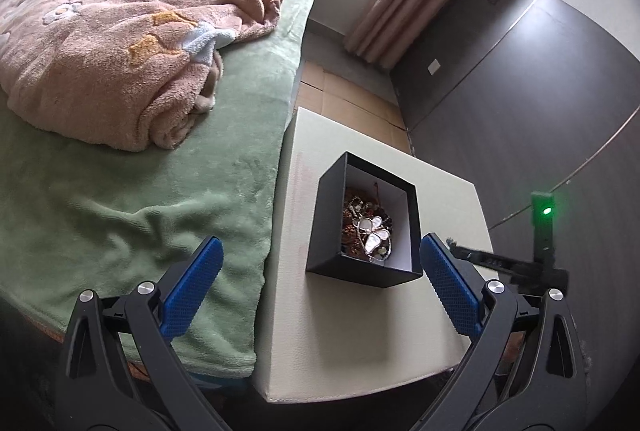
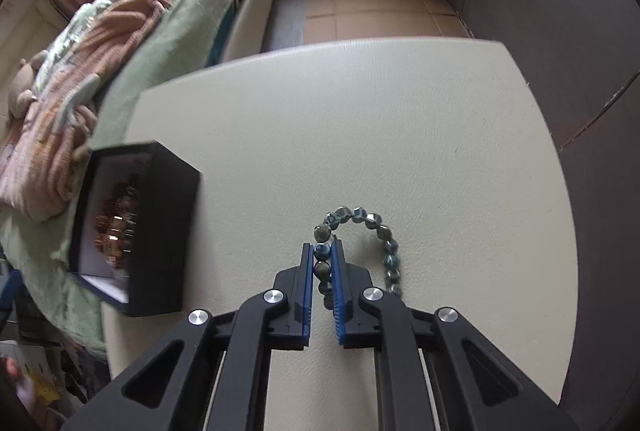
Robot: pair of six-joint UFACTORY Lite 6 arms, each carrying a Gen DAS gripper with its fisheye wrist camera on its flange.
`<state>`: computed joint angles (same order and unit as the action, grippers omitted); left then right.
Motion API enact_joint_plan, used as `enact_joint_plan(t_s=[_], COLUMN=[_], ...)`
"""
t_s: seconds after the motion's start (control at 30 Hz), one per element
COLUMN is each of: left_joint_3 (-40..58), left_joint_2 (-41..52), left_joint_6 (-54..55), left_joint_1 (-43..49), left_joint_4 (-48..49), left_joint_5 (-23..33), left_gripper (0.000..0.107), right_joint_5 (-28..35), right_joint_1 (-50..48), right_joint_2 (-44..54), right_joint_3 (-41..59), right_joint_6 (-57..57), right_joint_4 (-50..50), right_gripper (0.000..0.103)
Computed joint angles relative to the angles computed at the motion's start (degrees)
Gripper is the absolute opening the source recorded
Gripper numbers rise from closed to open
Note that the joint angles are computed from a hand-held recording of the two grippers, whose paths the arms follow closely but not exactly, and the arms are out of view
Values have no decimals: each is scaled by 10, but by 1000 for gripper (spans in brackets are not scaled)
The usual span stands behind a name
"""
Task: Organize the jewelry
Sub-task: 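Carry the grey bracelet into the black box and open the right tool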
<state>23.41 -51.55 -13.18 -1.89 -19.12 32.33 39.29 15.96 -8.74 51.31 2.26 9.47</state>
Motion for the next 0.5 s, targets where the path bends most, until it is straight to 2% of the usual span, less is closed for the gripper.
enact_joint_plan(t_s=[0.33, 0.5], left_joint_3=[8, 14], left_joint_2=[13, 19], left_joint_6=[-19, 22], left_joint_1=[-13, 14], left_joint_4=[19, -10], left_joint_5=[-6, 5], left_gripper=[98, 98], right_joint_5=[60, 77], right_joint_1=[67, 123], right_joint_2=[-55, -46], right_joint_3=[82, 137], right_joint_6=[23, 58], right_joint_4=[0, -8], right_gripper=[9, 9])
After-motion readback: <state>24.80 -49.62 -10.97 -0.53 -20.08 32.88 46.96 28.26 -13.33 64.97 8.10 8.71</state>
